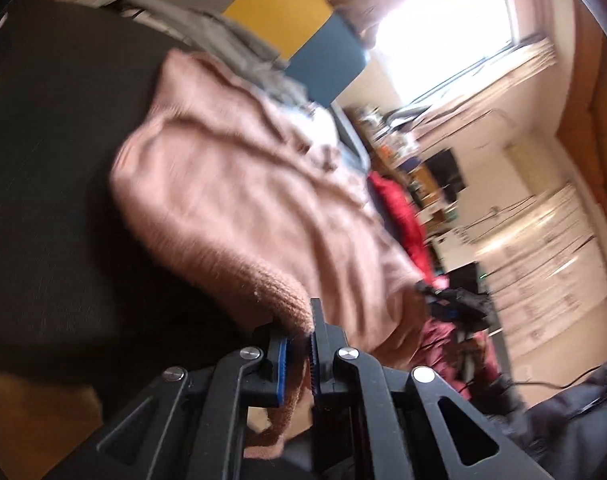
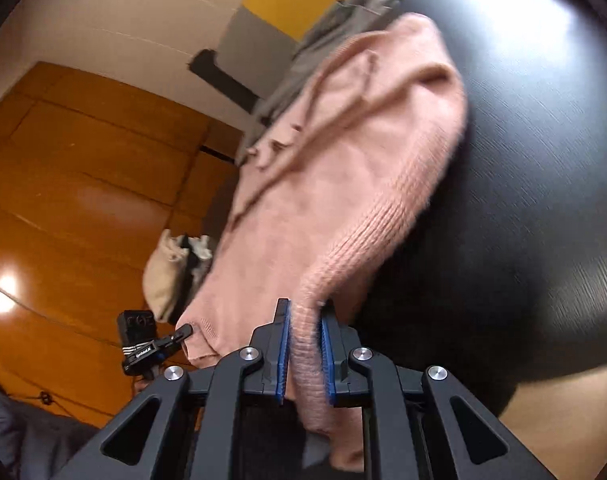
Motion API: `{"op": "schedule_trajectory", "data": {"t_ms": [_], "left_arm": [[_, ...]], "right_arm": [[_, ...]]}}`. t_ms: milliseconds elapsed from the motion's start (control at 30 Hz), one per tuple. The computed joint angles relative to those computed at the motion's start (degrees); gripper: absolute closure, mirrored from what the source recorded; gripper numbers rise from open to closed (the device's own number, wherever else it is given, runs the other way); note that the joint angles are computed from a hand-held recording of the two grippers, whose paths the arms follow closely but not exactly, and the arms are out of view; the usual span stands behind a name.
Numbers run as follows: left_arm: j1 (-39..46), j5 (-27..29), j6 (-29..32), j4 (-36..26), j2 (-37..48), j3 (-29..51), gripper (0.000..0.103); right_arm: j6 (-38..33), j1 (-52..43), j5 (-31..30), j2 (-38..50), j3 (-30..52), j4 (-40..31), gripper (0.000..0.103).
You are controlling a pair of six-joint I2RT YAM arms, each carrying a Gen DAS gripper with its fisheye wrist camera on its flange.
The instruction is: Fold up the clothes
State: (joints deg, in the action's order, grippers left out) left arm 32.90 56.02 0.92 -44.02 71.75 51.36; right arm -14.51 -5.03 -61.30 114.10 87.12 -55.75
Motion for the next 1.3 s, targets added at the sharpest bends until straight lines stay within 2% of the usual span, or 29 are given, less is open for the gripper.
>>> {"op": "schedule_trajectory", "data": {"t_ms": [167, 233, 267, 333, 400, 467, 533, 600, 733, 867, 1033, 1167, 1300], "left_arm": [[0.52, 5.05, -5.85, 7.27, 9.37, 9.0, 0.096], [-1.85, 2.63, -9.7, 11.12, 14.75, 13.98, 0.096], [-2.9, 1.23, -10.09, 11.06, 17.49, 16.75, 0.096], [-4.3, -0.91, -8.55, 8.31, 22.01, 21.34, 0.096], [-4.95, -2.54, -6.01, 5.14, 24.25, 23.23, 0.096], [-4.64, -3.06, -5.42, 4.64, 24.27, 21.57, 0.096], [-3.72, -2.89, -5.67, 5.6, 23.57, 18.57, 0.096], [-2.73, -2.18, -6.05, 6.33, 22.7, 15.6, 0.096], [-2.11, -4.07, -5.88, 6.14, 19.22, 10.63, 0.095], [-1.19, -5.24, -4.82, 4.25, 14.6, 6.76, 0.095], [-0.39, -6.53, -3.58, 1.18, 9.54, 3.91, 0.095], [-0.89, -8.97, -3.35, -0.63, 6.17, 2.3, 0.095], [-0.53, -9.26, -2.4, -2.19, 2.95, 0.18, 0.095]], "right_arm": [[8.22, 2.11, -2.53, 3.82, 7.53, 3.83, 0.09], [12.0, 2.67, -1.78, 6.97, 12.98, 5.32, 0.094], [13.69, 3.0, -0.73, 9.13, 16.67, 5.35, 0.094], [15.14, 3.98, 3.03, 15.04, 26.94, 1.15, 0.094], [12.56, 3.39, 3.88, 22.23, 39.24, -8.96, 0.09], [10.97, 2.33, 5.06, 25.17, 44.8, -14.18, 0.083], [7.85, 0.22, 5.45, 23.21, 42.12, -15.95, 0.048], [4.53, -2.01, 7.08, 20.07, 37.08, -16.39, 0.028], [-0.85, -7.22, 6.98, 13.5, 21.76, -15.66, 0.027], [-8.42, -10.28, 3.16, 8.63, 7.44, -14.99, 0.027], [-15.83, -12.51, 2.09, 6.65, -5.65, -15.63, 0.027], [-13.4, -10.83, -0.41, 8.14, -12.04, -8.68, 0.027], [-3.22, -7.34, -0.11, 5.6, -16.76, 4.54, 0.027]]}}
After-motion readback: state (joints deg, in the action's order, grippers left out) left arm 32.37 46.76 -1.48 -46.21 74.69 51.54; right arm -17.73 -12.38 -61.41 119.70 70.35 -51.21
